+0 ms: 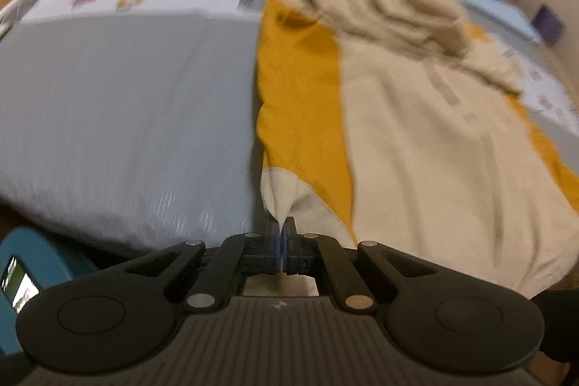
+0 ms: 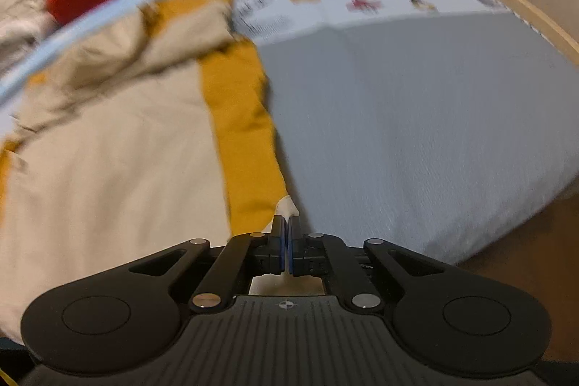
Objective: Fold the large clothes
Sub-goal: 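Grasp the jacket edge with both grippers and fold it over the body, then lay the folded edge down and open both grippers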
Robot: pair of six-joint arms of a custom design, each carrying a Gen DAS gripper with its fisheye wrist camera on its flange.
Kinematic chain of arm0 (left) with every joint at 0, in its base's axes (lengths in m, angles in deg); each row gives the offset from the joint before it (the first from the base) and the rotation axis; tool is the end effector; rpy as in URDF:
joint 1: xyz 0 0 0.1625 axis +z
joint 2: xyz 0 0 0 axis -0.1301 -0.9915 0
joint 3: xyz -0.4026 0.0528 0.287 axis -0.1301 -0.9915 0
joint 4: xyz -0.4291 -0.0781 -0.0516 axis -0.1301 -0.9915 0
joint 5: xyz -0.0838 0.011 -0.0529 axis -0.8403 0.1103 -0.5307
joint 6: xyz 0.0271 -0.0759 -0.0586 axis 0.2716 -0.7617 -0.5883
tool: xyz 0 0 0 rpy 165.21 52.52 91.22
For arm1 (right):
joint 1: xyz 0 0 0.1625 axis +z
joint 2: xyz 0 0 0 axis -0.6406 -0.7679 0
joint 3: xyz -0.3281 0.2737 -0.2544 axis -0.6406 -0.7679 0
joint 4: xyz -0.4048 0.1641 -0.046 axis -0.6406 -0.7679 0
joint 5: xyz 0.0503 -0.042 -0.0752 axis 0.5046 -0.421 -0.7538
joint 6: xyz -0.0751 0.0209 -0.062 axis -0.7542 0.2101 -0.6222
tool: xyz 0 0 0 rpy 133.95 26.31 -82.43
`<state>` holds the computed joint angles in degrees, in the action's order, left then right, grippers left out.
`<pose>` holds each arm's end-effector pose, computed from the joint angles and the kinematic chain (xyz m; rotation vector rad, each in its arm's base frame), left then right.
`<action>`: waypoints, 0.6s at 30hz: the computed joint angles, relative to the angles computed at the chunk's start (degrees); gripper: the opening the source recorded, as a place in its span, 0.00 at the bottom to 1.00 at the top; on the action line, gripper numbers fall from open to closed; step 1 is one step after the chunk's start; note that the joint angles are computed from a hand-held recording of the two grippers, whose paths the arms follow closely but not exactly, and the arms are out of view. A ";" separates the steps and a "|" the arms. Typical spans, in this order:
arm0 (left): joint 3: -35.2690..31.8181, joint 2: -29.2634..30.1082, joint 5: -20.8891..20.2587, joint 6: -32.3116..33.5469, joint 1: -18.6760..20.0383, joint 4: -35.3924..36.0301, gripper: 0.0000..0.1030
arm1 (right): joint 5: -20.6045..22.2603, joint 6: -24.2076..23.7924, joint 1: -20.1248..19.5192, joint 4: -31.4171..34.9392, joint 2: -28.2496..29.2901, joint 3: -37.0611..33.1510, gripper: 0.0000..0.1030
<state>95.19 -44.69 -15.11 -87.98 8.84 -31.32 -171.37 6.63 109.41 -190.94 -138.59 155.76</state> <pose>-0.3025 -0.1918 0.1676 -0.2800 2.2531 -0.8541 -0.0211 -0.3885 0.4648 0.4174 -2.4773 0.7142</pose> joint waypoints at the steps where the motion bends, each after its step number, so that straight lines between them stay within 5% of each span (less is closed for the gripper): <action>1: -0.76 -0.65 0.89 -0.08 -0.91 1.35 0.00 | 1.77 0.37 0.04 1.91 -0.97 -0.73 0.00; 6: -4.61 -3.68 4.35 -1.07 -5.35 7.41 0.00 | 11.03 2.20 -1.18 12.84 -5.35 -5.68 0.00; 12: -8.15 -8.15 2.99 -4.14 -12.63 13.25 0.00 | 21.49 -0.06 -6.17 26.02 -11.05 -11.53 0.00; 18: -10.81 -10.61 1.01 -9.18 -19.95 16.45 0.00 | 31.68 -6.18 -16.84 42.61 -17.43 -16.98 0.00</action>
